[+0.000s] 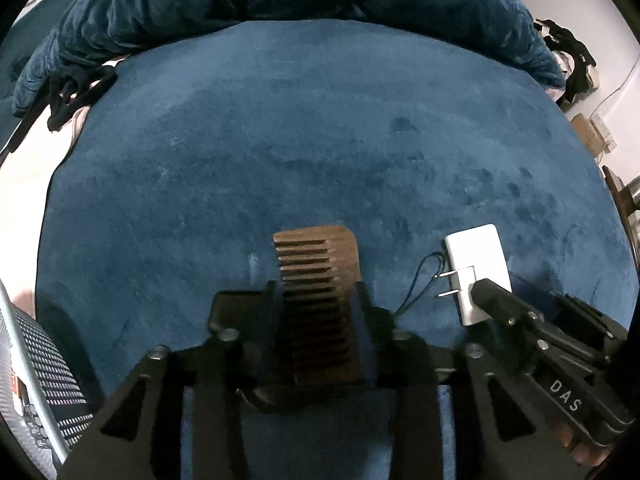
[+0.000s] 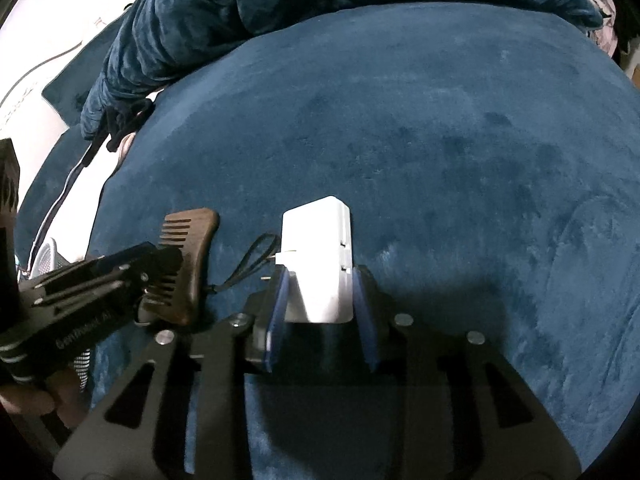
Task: Organize rigid objects
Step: 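Carry the wooden comb and white power bank over the basket with both tools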
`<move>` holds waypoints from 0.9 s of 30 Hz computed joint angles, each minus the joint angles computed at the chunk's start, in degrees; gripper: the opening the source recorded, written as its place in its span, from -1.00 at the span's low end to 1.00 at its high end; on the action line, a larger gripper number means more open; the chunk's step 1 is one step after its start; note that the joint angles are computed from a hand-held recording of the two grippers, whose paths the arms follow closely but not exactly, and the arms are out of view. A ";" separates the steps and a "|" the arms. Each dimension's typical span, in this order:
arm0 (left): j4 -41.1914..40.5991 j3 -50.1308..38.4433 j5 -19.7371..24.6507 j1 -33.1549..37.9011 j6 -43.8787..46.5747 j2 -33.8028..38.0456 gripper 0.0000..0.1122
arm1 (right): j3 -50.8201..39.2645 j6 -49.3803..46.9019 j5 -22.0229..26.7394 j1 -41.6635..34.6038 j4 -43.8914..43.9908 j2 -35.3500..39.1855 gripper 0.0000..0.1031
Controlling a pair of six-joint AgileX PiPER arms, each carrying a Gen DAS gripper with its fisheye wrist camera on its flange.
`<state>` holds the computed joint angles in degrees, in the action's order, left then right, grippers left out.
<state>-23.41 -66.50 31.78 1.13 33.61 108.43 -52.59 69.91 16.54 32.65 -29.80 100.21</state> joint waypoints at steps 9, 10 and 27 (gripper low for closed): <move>1.65 -1.40 -1.55 -1.47 -2.88 2.88 0.13 | -2.98 1.11 5.64 2.05 -3.28 1.82 -0.04; 1.88 -1.57 -1.89 -1.87 -3.37 3.23 0.21 | -3.40 0.68 6.15 2.24 -3.32 2.26 0.00; -1.25 0.22 -3.61 -1.12 1.10 1.95 -0.31 | -2.72 7.03 6.52 3.02 -10.81 2.53 -0.13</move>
<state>-24.66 -66.27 28.17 0.01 34.70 110.37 -55.31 76.94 23.06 35.66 -40.61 102.74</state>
